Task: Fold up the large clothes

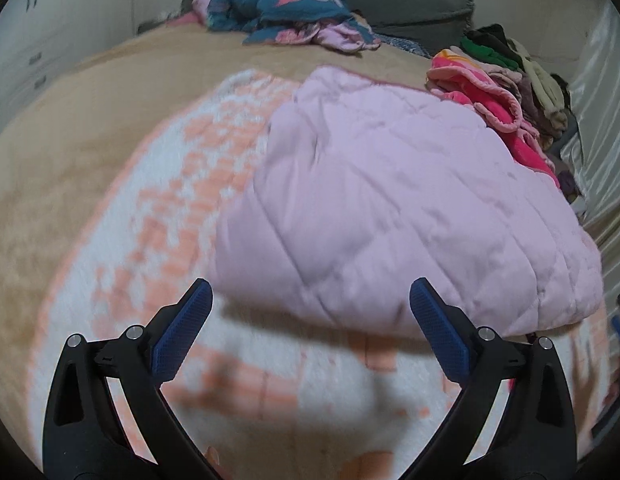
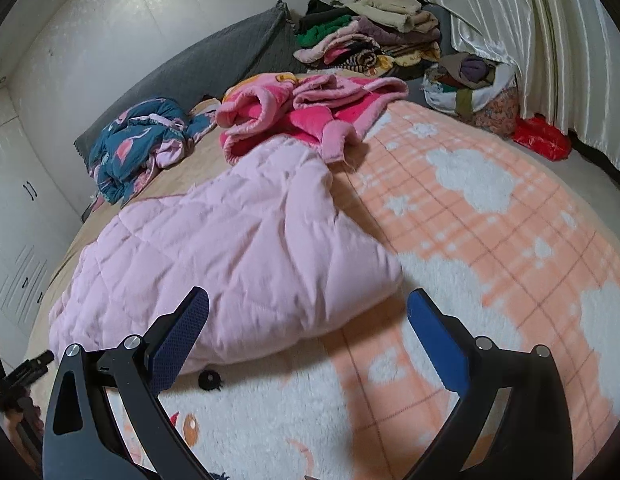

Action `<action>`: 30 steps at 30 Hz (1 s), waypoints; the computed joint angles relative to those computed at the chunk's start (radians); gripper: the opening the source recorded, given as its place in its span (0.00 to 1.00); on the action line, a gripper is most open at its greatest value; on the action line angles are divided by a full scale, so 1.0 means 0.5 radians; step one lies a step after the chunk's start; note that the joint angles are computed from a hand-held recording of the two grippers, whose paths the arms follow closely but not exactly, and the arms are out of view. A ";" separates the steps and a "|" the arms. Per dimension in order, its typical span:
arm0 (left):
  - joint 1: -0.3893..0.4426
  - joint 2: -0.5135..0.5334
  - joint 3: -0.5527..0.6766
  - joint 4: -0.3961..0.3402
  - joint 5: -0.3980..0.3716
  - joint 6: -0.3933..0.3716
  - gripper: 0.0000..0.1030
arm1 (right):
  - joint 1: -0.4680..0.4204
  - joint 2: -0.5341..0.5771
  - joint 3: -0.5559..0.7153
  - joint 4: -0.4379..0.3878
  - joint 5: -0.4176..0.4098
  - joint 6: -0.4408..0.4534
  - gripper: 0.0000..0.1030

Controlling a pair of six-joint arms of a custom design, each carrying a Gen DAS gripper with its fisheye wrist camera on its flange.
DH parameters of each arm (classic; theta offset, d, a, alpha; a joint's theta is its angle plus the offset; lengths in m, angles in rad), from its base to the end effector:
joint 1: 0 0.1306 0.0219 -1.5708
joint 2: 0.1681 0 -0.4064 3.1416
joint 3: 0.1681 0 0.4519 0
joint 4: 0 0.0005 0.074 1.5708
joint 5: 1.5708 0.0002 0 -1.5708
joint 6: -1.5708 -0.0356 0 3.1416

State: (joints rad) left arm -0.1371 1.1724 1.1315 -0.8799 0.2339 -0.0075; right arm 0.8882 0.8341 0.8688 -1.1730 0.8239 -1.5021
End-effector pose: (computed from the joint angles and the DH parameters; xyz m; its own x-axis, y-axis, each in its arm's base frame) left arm 0.4409 -0.0697 0.4212 -0.7866 0.1159 -0.6065 0.2778 0.9436 -0.1800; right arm 0.2072 0.2126 0.3995 -0.3716 0.6173 -0.6934 0.5485 0.7486 0.3724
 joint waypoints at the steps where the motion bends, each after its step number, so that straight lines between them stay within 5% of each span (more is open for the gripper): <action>1: 0.000 -0.010 -0.026 -0.007 0.016 0.038 0.90 | 0.009 -0.005 -0.015 0.011 -0.007 -0.033 0.96; 17: -0.037 0.100 -0.077 0.077 0.347 0.609 0.91 | -0.214 0.070 -0.153 0.490 -0.326 -0.080 0.96; 30: -0.096 0.251 -0.011 0.216 0.420 0.804 0.92 | -0.437 0.129 -0.208 0.873 -0.500 0.122 0.96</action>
State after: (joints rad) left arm -0.1849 1.2978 1.1259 -0.7720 0.4442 0.3945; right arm 0.6699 0.8988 0.7649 -0.7364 0.5737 -1.4412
